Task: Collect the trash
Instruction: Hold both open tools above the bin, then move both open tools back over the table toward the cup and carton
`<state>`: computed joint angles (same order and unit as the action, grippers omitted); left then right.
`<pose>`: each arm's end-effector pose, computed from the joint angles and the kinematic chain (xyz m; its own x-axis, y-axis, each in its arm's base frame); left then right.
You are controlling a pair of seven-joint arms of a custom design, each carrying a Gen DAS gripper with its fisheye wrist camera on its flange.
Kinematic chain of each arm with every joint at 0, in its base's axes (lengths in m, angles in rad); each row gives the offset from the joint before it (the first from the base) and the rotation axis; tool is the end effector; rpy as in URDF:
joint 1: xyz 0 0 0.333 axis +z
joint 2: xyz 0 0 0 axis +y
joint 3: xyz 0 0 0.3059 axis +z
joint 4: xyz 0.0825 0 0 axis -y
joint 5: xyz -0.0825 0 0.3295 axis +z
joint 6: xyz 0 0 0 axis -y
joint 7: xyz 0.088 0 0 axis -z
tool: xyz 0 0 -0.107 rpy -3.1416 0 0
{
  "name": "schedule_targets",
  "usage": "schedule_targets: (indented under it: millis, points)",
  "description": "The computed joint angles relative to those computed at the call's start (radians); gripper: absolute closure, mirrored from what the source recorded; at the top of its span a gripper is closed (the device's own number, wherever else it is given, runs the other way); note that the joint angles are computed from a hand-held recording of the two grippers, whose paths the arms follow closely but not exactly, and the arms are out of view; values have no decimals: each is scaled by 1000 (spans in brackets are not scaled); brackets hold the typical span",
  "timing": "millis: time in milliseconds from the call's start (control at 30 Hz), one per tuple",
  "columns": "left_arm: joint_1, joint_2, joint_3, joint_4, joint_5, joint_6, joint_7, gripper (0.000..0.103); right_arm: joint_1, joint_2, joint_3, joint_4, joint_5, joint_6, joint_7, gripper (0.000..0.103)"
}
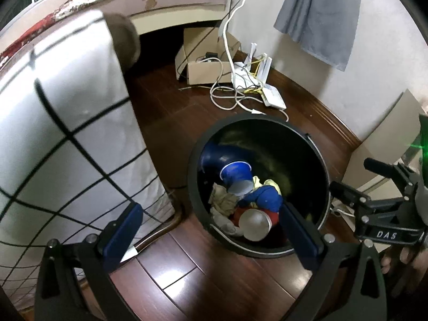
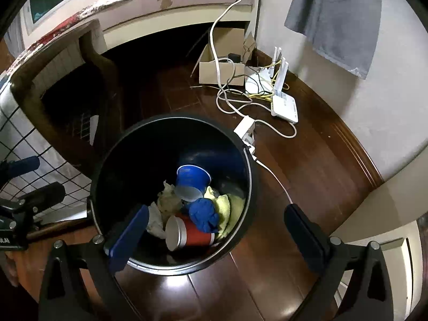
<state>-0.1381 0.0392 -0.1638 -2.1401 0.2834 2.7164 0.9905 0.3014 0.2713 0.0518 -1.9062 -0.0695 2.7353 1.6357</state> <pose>0.5142 -0.1697 0.4670 0.0312 -0.9964 0.0785 -0.8470 -0.0681 -0.5271 0.5727 0.2112 0.4415 0.3296 -0.9441 0.0088 -0.7989 -0.2838 -0.5303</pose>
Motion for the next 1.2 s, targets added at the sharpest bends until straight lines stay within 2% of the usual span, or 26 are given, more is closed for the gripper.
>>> schedule_targets:
  millis: [233, 667, 1000, 1200]
  points:
    - [5, -57, -4, -51, 56, 25, -66, 1, 10, -51, 4, -54, 1, 26, 15, 1]
    - [54, -215, -28, -171, 66, 62, -101, 1, 35, -157, 25, -129, -25, 86, 66, 1]
    - [117, -341, -48, -258, 50, 100, -121, 1, 63, -209, 41, -129, -94, 120, 145, 1]
    - [167, -384, -64, -278, 60, 106, -145, 1, 79, -209, 56, -99, -101, 122, 138, 1]
